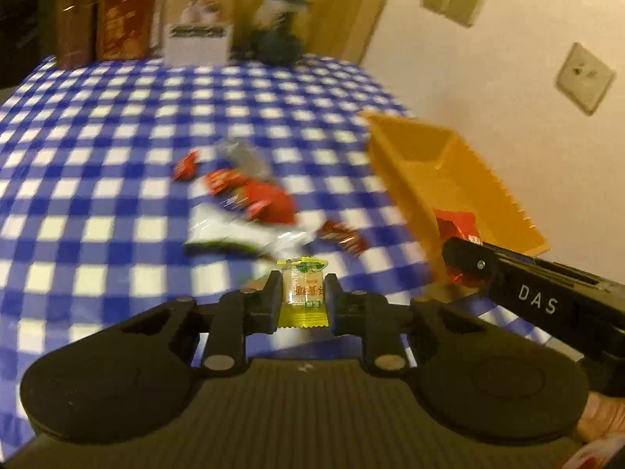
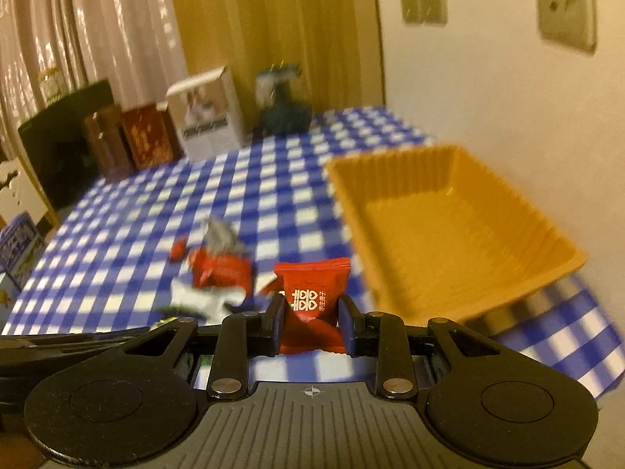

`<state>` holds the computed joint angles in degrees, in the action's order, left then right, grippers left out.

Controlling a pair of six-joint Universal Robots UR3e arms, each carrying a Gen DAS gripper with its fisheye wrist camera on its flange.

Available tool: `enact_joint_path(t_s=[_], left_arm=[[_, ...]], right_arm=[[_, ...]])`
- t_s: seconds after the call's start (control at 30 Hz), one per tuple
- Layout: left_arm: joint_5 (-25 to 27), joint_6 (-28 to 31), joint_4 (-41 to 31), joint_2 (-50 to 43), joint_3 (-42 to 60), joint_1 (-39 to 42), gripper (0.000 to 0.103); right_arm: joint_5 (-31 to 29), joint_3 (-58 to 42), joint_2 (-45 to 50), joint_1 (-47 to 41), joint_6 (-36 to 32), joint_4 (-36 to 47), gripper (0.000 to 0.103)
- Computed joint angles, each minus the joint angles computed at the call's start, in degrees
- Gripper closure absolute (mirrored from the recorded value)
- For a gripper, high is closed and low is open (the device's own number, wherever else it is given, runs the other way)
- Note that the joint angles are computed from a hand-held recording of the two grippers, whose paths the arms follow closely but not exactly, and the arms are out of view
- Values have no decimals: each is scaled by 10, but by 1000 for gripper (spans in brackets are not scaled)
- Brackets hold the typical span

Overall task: Organize snacks
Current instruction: 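Carry both candies over the orange tray and open both grippers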

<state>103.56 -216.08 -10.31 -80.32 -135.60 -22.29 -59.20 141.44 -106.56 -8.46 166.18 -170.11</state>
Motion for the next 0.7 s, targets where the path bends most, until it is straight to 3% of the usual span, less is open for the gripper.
enact_joint_path(t_s=[0.13,0.33,0.7], left_arm=[[-11,12,17,-72,82,-17,83],[-32,28,22,-188,213,-35,83],[-59,58,5,-318,371,-39,83]], right_arm=[[24,-18,-15,-63,-18,18,74],[28,-51,52,-128,-8,-25,74],[23,-102,186,-156,60,-124,73]])
